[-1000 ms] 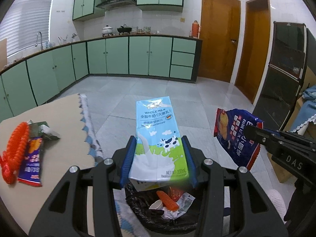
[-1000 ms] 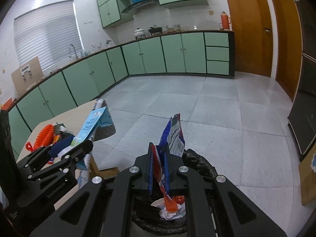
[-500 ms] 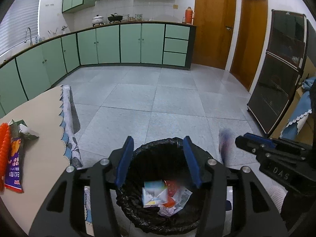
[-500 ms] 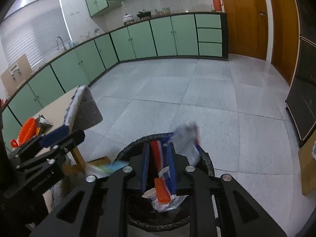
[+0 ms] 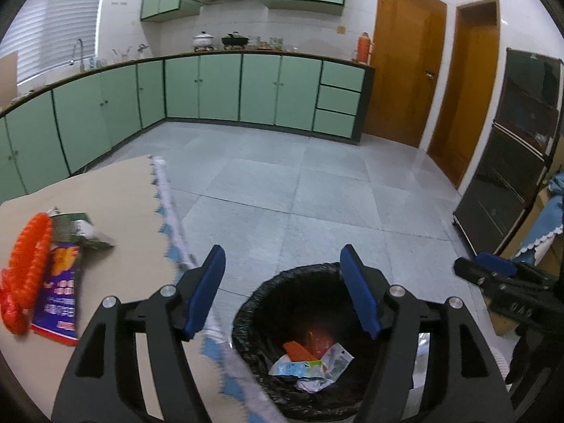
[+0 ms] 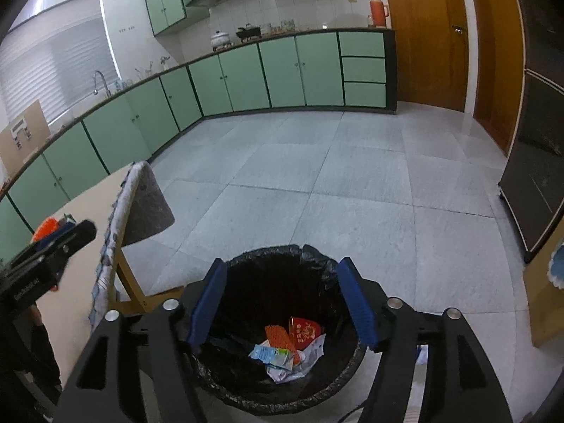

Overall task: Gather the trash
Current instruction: 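Return both grippers to the table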

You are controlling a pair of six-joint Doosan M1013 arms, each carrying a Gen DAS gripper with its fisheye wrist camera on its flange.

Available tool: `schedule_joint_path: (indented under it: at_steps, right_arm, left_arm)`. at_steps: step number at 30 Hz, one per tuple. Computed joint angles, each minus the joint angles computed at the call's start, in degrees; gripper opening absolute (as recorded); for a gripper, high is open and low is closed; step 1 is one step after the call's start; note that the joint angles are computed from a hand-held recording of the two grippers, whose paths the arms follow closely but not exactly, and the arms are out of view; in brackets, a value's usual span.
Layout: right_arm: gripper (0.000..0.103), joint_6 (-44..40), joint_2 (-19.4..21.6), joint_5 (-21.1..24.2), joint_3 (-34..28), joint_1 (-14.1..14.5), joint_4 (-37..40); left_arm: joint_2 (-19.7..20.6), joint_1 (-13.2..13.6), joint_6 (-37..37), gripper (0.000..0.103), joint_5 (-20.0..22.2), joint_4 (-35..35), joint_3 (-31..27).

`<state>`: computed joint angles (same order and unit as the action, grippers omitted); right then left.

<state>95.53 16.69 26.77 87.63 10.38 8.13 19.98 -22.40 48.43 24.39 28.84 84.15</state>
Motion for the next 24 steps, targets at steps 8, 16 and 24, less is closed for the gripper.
schedule_joint_path:
  at_steps: [8, 16, 24]
  right_arm:
    - [0.079, -6.4, 0.2, -1.7, -1.5, 2.4, 6.0]
    - [0.090, -19.8, 3.0, -4.6, -5.2, 7.8, 15.9]
    - [0.091, -26.8, 7.6, -3.4, -11.3, 13.3, 20.3]
  left_arm:
    - [-2.8, 1.4, -12.5, 0.072, 2.1, 12.4, 3.1]
    - [-7.2, 4.6, -26.4, 0.075, 7.5, 27.7, 8.3]
    - [-9.5, 9.9, -25.2, 0.075, 11.3, 24.6, 11.1]
